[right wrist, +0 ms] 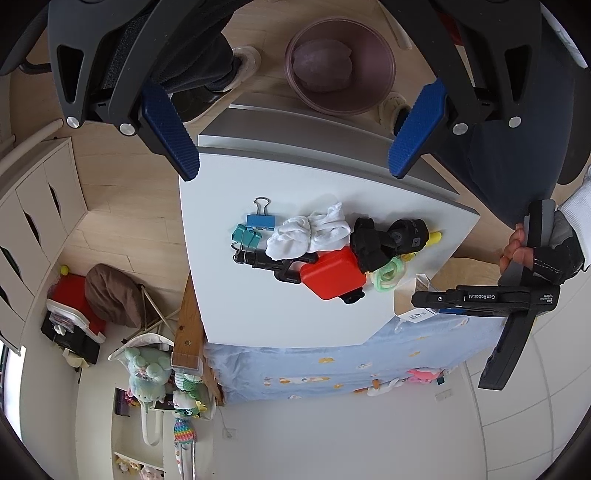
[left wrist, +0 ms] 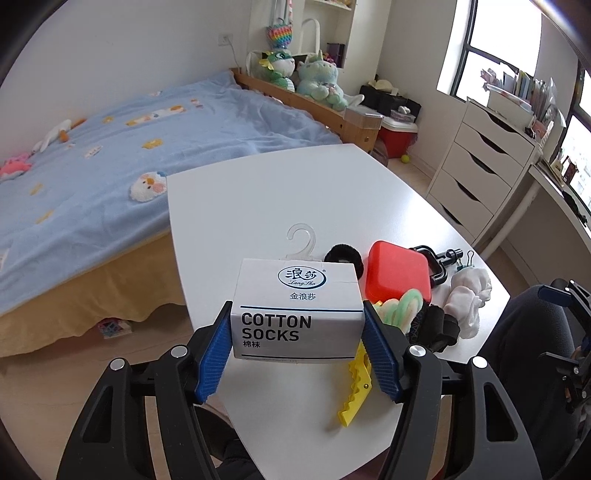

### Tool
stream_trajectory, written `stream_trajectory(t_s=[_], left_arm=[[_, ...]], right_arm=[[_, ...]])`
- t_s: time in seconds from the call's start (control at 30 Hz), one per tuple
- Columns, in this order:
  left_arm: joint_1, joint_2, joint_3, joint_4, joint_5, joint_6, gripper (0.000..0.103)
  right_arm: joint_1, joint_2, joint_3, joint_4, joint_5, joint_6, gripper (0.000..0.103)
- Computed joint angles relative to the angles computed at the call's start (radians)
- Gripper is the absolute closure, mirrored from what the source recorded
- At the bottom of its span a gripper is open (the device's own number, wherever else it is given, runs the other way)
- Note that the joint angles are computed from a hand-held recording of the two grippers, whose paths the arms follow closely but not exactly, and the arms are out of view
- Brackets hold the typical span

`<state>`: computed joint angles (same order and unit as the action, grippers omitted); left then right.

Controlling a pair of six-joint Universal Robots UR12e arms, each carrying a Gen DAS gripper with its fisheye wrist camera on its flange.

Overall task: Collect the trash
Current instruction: 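Grasp the white COTTON SOCKS box with the left tool, then grasp the white socks with the right tool while the left tool holds the box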

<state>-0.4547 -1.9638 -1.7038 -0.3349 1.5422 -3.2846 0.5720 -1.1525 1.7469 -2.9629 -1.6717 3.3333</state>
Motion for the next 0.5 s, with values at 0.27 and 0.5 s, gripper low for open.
stream_trajectory(t_s=[0.27,0.5], left_arm=[[-0.015,0.032,-0.027,0.053,0.046,-0.026,0.039],[-0.028,0.053,-0.054,0.092,0.066,-0.029,0.039]], right_arm=[[-0.002,0.008,-0.039,0.046,-0.002,-0.025,0.003],[-0.017,0.027,-0.081,0.081,0.032,-0.029,0.003]])
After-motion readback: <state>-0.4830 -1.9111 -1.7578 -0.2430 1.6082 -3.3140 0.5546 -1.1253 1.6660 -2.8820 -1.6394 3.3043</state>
